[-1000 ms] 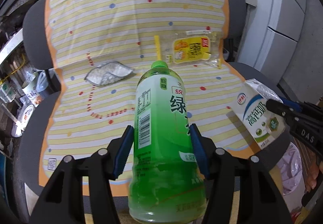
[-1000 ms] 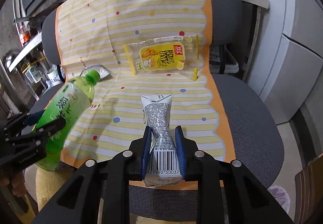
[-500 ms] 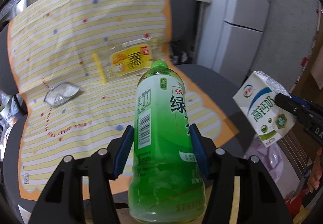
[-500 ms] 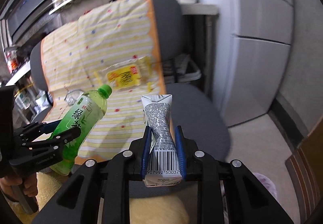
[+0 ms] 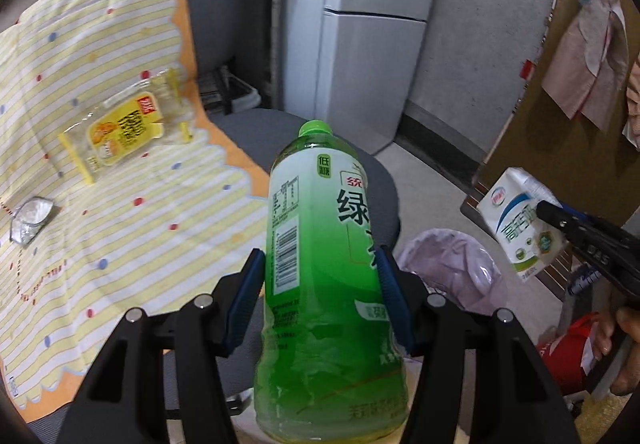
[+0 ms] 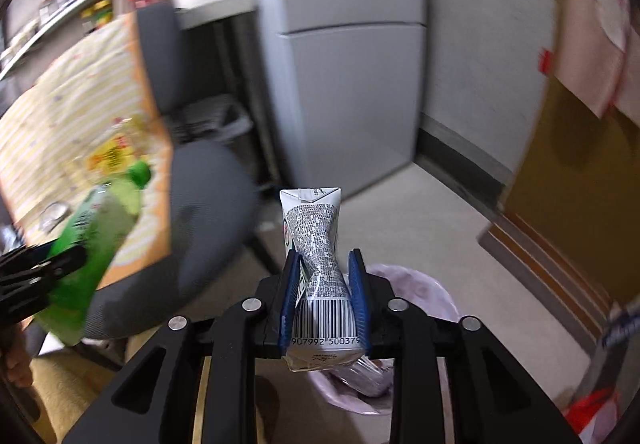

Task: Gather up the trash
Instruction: 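Carry both items over the pink bin and open both grippers to drop them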

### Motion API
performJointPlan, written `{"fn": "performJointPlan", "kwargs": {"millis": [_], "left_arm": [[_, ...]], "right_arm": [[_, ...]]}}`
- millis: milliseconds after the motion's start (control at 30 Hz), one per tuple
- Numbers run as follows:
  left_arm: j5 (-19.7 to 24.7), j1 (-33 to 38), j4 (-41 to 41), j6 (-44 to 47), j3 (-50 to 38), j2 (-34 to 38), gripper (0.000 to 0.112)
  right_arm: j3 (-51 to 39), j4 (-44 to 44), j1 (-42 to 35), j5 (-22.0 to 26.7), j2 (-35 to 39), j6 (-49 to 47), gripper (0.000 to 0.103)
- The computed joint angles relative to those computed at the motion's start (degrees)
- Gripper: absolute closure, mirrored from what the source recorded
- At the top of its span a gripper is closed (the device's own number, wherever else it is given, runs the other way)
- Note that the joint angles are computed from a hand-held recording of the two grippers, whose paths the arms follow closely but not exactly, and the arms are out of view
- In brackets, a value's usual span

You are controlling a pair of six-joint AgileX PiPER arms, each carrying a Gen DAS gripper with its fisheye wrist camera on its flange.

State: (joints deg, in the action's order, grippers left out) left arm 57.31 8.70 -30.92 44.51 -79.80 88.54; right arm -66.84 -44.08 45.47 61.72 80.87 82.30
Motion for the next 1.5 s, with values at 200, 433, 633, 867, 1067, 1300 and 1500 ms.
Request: {"fn": "performJointPlan", "kwargs": {"millis": [200, 433, 633, 867, 1067, 1300, 1500], "left_arm": [[-0.91, -2.56, -0.58, 1.53, 2.24, -0.85, 0.057], [-0.77, -7.41, -2.20, 6.16, 7.59, -1.51, 0.057], [-4.28, -17.13, -0.96, 6.32, 12.51, -2.01, 0.057], [-8.98, -27.33, 0.88, 1.49, 9.55, 1.55, 0.041], [-11.77, -27.83, 2.16, -0.05, 9.94, 1.46, 0.033], [-13.81, -21.77, 6.46, -3.07, 11.82, -1.02, 0.033], [-12.67, -14.43, 5.60, -2.17, 12.34, -2.64, 0.033]], "right_arm": [[4.84, -1.06, -1.03, -0.35, -3.31, 3.09, 0.062], [8.16, -2.61, 0.90, -1.72, -8.18, 6.17, 0.061], [10.07, -7.14, 3.94, 2.83, -11.55, 10.23, 0.057], [14.12, -7.64, 3.51, 5.91, -17.34, 12.15, 0.055], [16.02, -5.92, 1.58, 3.71, -17.91, 11.24, 0.055], [12.93, -2.23, 0.37, -1.65, -12.31, 6.66, 0.054], [9.92, 0.29, 1.80, -1.85, -8.51, 4.57, 0.054]]}}
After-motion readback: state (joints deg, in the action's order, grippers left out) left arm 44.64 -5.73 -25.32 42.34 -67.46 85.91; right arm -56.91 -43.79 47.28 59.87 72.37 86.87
